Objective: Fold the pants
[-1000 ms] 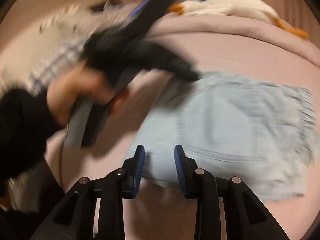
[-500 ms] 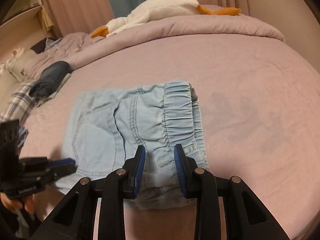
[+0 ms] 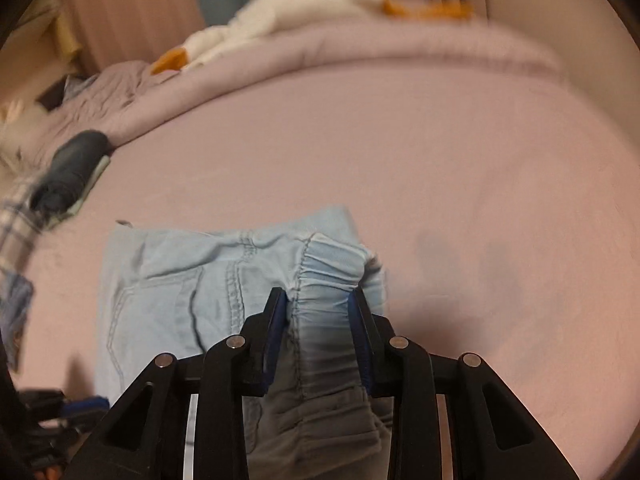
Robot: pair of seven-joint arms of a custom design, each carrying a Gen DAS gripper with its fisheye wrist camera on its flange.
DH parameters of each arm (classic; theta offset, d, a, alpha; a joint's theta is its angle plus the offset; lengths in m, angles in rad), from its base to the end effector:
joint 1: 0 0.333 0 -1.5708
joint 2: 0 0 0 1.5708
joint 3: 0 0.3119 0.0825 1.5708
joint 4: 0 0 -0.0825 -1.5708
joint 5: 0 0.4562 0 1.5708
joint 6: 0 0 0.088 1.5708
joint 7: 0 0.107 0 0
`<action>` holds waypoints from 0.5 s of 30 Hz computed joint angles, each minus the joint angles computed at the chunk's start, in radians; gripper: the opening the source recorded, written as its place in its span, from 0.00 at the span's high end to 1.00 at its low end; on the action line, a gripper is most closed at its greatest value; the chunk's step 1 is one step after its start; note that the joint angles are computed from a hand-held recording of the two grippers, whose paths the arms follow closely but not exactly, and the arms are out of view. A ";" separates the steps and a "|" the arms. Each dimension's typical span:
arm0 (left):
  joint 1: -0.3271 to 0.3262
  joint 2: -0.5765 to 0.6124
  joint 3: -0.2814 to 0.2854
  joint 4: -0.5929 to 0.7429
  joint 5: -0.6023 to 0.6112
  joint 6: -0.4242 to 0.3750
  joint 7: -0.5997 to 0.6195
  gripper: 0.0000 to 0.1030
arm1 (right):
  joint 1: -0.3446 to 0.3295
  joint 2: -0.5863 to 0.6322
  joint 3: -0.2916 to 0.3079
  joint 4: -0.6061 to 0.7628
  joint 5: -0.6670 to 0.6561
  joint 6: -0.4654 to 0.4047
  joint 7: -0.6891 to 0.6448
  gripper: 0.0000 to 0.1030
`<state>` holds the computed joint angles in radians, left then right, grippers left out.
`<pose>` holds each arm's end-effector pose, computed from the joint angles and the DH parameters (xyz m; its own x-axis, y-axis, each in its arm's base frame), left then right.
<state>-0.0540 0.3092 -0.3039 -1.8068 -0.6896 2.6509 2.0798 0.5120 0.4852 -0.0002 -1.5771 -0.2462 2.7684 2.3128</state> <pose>0.6974 -0.2256 0.3944 -0.3882 -0.8329 0.3945 -0.8214 0.1187 -0.5579 0.6883 0.3987 0.4024 0.0587 -0.9629 -0.2633 -0.7873 0.1175 -0.6053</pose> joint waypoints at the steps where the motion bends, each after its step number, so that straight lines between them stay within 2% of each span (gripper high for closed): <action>1: -0.001 -0.001 0.001 -0.003 0.004 0.003 0.001 0.91 | -0.011 -0.019 0.010 -0.026 0.021 0.024 0.004 0.67; 2: -0.003 -0.002 0.001 -0.005 0.009 0.007 0.000 0.91 | 0.003 -0.035 -0.005 -0.044 0.004 0.036 0.022 0.67; 4: -0.004 0.008 0.005 0.007 0.022 0.003 -0.008 0.91 | 0.083 -0.081 -0.087 -0.087 -0.130 0.043 0.117 0.67; 8: -0.003 0.004 0.004 0.000 0.033 0.015 -0.015 0.91 | 0.159 -0.148 -0.150 -0.138 -0.370 0.027 0.285 0.67; 11: -0.007 0.004 0.004 -0.004 0.042 0.026 -0.025 0.91 | 0.141 -0.176 -0.116 -0.168 -0.414 0.033 0.310 0.67; 13: -0.010 0.010 0.004 0.002 0.054 0.029 -0.032 0.91 | 0.125 -0.177 -0.084 -0.170 -0.422 -0.010 0.301 0.67; 15: -0.010 0.021 0.002 0.014 0.063 0.030 -0.035 0.91 | 0.111 -0.162 -0.049 -0.159 -0.423 -0.101 0.276 0.67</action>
